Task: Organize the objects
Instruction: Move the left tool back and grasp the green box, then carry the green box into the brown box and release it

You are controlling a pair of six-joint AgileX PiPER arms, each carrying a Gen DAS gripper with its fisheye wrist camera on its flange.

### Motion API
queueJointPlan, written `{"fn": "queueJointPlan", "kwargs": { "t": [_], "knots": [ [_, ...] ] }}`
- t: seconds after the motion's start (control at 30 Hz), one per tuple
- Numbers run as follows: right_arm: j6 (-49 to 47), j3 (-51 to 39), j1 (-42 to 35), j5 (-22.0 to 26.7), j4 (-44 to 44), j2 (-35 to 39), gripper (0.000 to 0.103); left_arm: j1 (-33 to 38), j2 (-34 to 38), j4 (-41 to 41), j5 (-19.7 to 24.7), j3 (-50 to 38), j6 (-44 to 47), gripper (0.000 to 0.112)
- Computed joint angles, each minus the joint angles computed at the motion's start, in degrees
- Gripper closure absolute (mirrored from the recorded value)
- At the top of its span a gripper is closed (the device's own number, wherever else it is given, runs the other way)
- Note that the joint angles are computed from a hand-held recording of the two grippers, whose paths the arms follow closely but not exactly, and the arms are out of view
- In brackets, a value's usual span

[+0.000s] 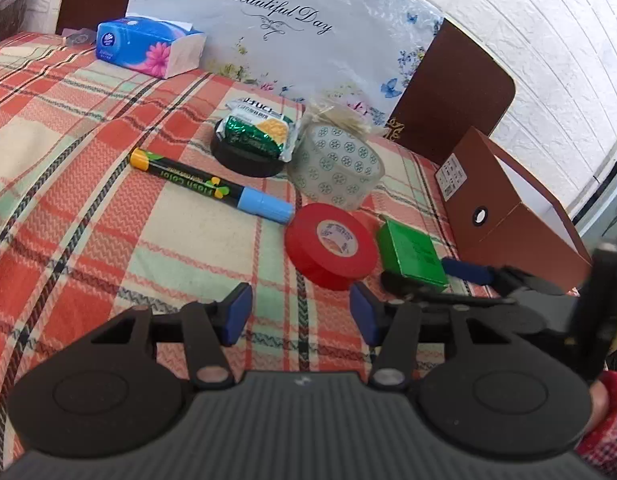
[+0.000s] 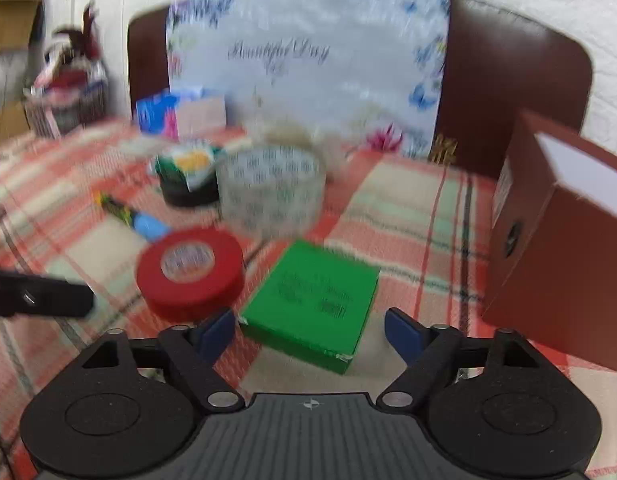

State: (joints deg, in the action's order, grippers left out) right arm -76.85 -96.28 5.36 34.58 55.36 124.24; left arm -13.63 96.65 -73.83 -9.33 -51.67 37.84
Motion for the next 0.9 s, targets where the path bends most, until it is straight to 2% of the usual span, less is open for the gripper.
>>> {"fn": "queueJointPlan", "kwargs": {
  "t": [0.03,0.23,0.33,0.43,0.53,0.6,0.67,0.7,0.77,0.9],
  "knots": [
    [2.28,-1.94,-0.75,2.38,-1.66,0.54,0.039,0.06,0.14,1.60,0.13,-0.26,-1.42,0.056],
    [-4.66,5.37,-4.39,2.50,5.03,-3.56,0.040,0.11,2.77,8.35,5.71,-6.21,-6.50,0.056],
    [-12.94,12.55,-7.54,2.08,10.11,-6.89,0.039,-0.32,6.62,11.16,12.49,-12.30,-8.74,0.055],
    [-17.30,17.69,-10.73,3.26,13.28,-9.19,0.039,-1.55,12.06,18.70,19.99,-19.97,-16.61,0.047],
    [-20.73,20.47,-12.04,4.25,16.64,-10.33,0.039,-2.83,17.76,20.62,25.97,-26.97,-18.98,0.045],
    [-21.87,20.41,-12.84,6.27,17.61,-9.84,0.040,-4.65,19.38,24.88,24.24,-28.62,-22.71,0.047],
    [-23.10,20.32,-13.61,7.77,18.93,-9.63,0.040,-5.59,20.06,31.22,25.24,-30.60,-28.57,0.063],
    [-23.17,20.03,-13.98,8.38,19.54,-9.51,0.040,-5.53,20.29,30.96,26.56,-31.59,-29.15,0.067],
    [-24.16,19.38,-14.74,10.01,21.45,-9.62,0.041,-6.09,19.66,35.73,26.97,-33.07,-34.31,0.068],
    [-34.82,19.07,-16.29,11.10,33.15,-12.02,0.040,-8.08,18.98,52.78,28.76,-42.54,-46.63,0.067]
  ]
}}
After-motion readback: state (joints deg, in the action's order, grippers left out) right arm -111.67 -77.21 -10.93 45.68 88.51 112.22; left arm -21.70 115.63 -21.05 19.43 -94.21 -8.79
